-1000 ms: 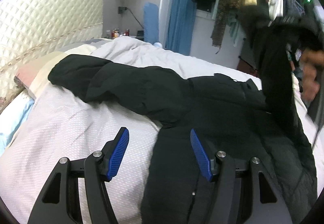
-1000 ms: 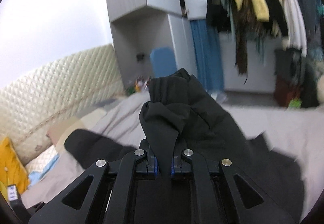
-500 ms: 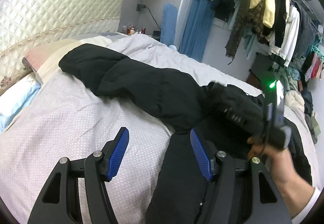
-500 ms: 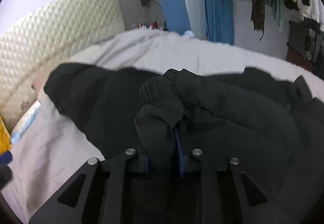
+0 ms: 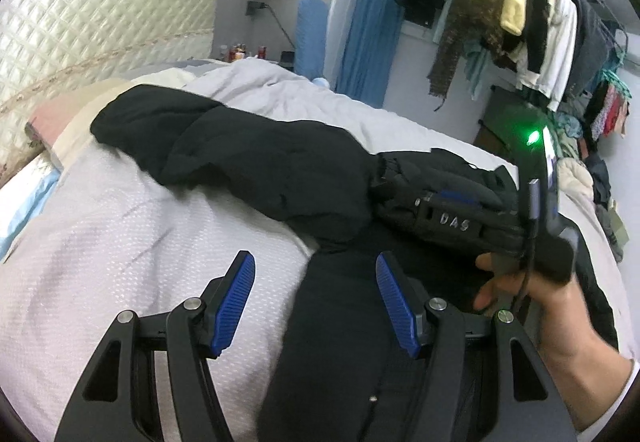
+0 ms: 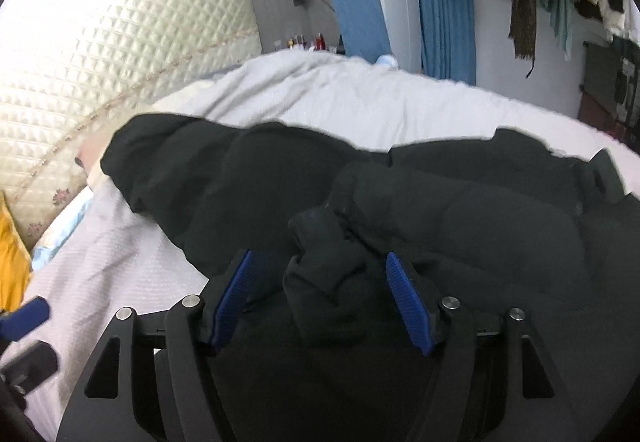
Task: Fold large clothes
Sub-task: 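Fold the held sleeve across the jacket body with the right tool and release, then grasp the other sleeve cuff with the left tool and lift it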
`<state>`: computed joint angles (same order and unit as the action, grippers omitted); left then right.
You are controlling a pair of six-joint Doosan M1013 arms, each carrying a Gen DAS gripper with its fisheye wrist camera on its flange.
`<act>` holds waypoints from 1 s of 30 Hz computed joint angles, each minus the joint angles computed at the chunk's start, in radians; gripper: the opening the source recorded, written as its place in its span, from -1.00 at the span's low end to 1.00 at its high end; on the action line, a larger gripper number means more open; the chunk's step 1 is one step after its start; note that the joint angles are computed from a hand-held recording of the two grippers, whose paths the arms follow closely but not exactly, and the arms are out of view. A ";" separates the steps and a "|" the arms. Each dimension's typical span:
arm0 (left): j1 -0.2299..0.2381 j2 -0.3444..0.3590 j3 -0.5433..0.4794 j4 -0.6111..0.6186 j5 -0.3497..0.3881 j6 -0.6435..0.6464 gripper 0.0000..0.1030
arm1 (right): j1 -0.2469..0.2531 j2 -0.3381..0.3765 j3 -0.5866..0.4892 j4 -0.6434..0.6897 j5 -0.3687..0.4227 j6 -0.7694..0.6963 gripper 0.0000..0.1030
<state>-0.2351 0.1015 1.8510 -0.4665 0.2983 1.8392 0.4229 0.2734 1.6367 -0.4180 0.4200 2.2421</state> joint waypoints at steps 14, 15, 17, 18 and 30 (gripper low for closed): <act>-0.074 -0.069 0.034 0.034 -0.042 0.043 0.23 | 0.006 -0.260 0.161 -0.463 0.070 0.478 0.29; -0.079 -0.075 0.038 0.045 -0.047 0.035 0.23 | 0.008 -0.279 0.175 -0.490 0.079 0.507 0.29; -0.087 -0.084 0.043 0.067 -0.049 0.022 0.23 | 0.015 -0.316 0.202 -0.542 0.104 0.556 0.29; -0.093 -0.089 0.047 0.085 -0.051 0.009 0.23 | 0.021 -0.337 0.217 -0.569 0.120 0.578 0.29; -0.143 -0.158 0.108 0.070 -0.092 0.076 0.23 | 0.115 -0.514 0.357 -0.678 0.281 0.731 0.44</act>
<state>-0.3786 -0.0566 1.9591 -0.3967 0.2062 1.9153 0.5374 -0.2402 1.9933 -1.0965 0.7011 2.9731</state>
